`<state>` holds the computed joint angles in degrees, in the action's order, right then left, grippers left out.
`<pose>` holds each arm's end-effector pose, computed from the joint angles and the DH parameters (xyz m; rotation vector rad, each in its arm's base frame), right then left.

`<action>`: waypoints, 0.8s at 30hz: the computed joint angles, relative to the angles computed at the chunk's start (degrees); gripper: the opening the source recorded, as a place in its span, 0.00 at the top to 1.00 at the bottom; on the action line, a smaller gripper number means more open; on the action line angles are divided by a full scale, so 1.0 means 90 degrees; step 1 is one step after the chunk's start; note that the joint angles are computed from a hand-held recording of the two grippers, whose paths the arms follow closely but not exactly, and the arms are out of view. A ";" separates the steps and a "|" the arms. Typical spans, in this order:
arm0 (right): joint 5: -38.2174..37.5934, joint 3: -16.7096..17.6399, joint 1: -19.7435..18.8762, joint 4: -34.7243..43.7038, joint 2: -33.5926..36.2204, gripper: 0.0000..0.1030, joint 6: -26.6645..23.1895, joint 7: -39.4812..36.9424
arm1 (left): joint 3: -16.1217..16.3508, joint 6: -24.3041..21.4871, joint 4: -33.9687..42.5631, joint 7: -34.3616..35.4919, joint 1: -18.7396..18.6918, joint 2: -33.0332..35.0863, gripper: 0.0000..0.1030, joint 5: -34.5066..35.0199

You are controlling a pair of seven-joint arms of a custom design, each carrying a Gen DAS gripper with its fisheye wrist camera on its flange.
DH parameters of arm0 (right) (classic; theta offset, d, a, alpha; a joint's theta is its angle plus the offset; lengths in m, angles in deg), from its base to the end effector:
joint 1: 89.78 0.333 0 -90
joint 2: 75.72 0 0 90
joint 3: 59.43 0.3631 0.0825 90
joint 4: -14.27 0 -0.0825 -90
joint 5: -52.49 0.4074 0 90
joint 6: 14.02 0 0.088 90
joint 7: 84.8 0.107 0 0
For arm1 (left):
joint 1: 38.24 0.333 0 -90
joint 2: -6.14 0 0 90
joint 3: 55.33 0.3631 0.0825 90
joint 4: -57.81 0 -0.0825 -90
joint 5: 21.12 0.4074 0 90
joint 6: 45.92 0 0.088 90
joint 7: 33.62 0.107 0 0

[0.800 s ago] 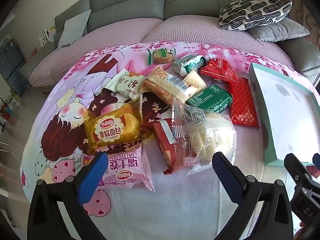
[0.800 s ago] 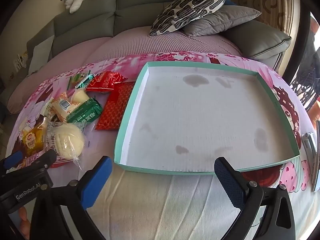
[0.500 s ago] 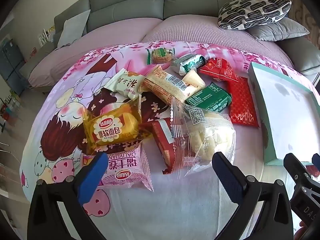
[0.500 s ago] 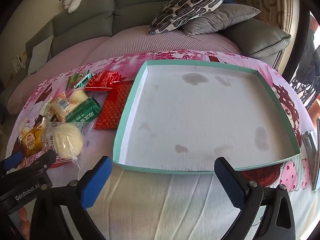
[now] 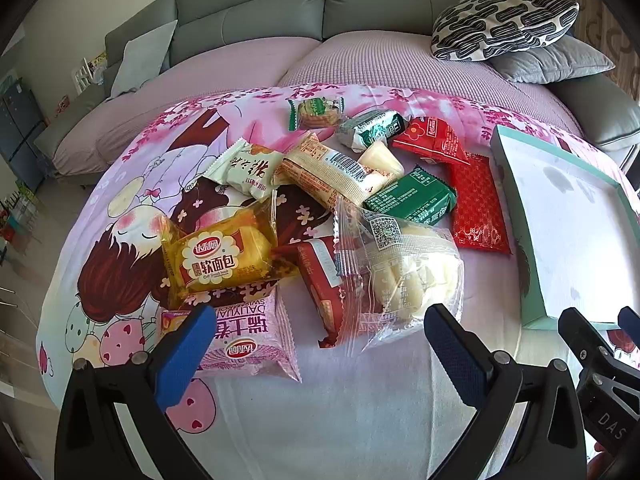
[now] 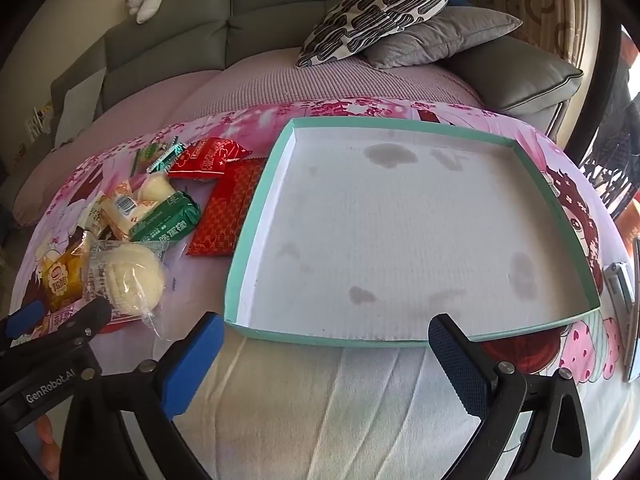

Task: Organize snacks

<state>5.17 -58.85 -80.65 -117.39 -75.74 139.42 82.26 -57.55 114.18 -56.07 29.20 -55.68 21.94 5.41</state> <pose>0.5447 0.1162 0.4130 -1.3922 2.3328 -0.7086 0.6259 -0.2437 0.4122 -1.6228 2.1082 -0.5320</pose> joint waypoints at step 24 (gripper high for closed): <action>0.0171 -0.0002 -0.0006 -0.0032 -0.0018 0.00 0.0050 -0.0114 | -0.0053 0.0001 -0.0061 0.0166 0.0023 -0.0056 0.00 -0.0063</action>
